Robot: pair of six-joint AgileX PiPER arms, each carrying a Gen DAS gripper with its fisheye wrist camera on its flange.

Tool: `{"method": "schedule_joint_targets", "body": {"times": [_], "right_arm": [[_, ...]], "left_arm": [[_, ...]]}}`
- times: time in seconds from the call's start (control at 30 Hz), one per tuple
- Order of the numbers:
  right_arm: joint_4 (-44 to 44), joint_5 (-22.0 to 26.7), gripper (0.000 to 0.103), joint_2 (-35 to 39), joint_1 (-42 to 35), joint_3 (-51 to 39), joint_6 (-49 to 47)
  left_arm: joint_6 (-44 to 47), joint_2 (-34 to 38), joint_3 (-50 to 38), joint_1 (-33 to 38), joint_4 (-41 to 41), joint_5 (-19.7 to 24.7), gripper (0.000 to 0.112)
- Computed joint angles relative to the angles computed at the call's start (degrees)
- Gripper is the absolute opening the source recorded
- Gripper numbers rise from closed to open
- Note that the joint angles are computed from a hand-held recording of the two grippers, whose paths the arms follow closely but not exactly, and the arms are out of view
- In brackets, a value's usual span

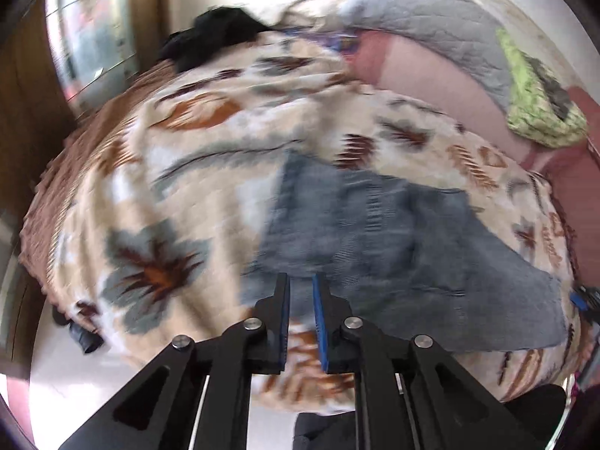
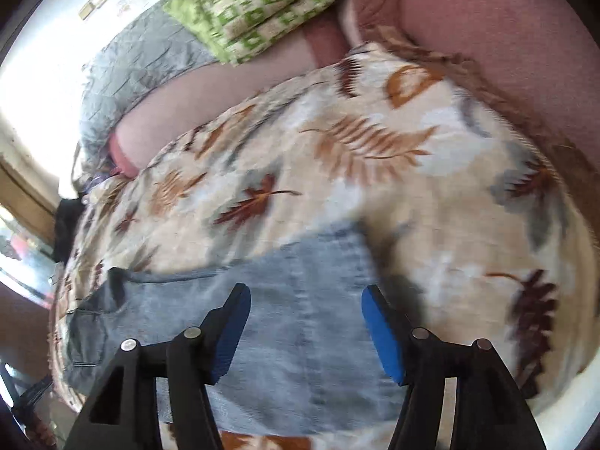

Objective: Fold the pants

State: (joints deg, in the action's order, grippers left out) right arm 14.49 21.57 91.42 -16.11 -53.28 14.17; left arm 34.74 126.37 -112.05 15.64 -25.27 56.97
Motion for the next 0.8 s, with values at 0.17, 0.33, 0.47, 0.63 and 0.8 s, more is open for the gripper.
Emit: {"method": "schedule_joint_targets", "body": {"times": [0.17, 0.33, 0.47, 0.63, 0.8], "right_arm": [[5.23, -0.38, 0.059, 10.76, 12.01, -9.81, -4.92], [3.87, 3.10, 0.059, 22.81, 21.82, -26.49, -7.89], [8.99, 11.21, 0.052, 33.31, 24.37, -43.07, -13.24], [8.97, 19.52, 0.033, 44.82, 26.23, -60.02, -10.93], [0.92, 26.90, 0.004, 55.97, 26.06, -76.43, 0.55]], "left_arm": [[1.55, -1.57, 4.84, -7.93, 0.83, -5.43, 0.041], [-0.98, 0.68, 5.88, -11.36, 3.65, -7.87, 0.041], [-3.81, 1.48, 7.99, -11.62, 6.49, -10.72, 0.041], [-0.98, 1.46, 11.63, -12.90, 7.85, -18.34, 0.042], [-1.18, 4.77, 8.27, -14.59, 11.70, -20.86, 0.047]]}}
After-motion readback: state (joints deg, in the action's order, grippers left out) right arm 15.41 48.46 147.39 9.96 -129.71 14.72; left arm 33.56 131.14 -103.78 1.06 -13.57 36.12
